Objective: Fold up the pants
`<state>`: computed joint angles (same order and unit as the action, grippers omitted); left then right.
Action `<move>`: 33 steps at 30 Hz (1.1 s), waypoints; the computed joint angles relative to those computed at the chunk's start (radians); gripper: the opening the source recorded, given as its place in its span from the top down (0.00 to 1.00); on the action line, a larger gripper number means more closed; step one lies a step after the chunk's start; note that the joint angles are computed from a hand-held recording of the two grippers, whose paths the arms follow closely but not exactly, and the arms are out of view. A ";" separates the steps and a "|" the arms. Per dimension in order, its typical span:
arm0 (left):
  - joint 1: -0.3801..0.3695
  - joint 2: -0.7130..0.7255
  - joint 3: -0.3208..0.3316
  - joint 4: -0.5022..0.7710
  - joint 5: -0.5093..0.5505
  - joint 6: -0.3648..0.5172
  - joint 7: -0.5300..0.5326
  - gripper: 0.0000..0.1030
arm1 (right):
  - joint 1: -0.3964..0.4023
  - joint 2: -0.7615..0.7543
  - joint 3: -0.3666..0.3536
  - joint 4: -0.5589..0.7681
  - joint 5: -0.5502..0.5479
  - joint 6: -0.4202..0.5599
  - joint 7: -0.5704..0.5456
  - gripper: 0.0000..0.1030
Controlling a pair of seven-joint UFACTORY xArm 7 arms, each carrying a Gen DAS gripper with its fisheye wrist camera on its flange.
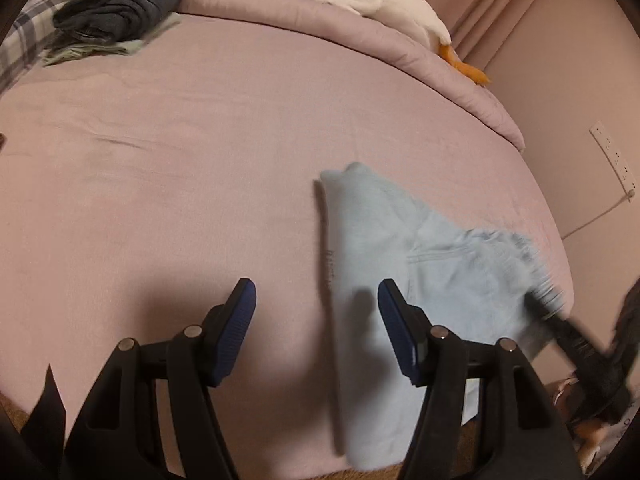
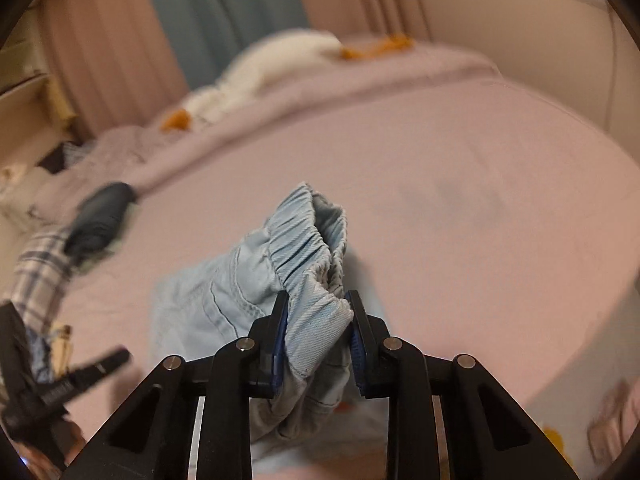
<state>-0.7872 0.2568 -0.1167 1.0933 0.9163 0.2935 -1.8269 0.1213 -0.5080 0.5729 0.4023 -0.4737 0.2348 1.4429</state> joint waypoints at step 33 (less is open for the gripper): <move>-0.039 0.068 0.043 0.006 -0.070 -0.202 0.158 0.14 | 0.102 -0.081 -0.114 -0.083 0.074 0.068 -0.083 0.13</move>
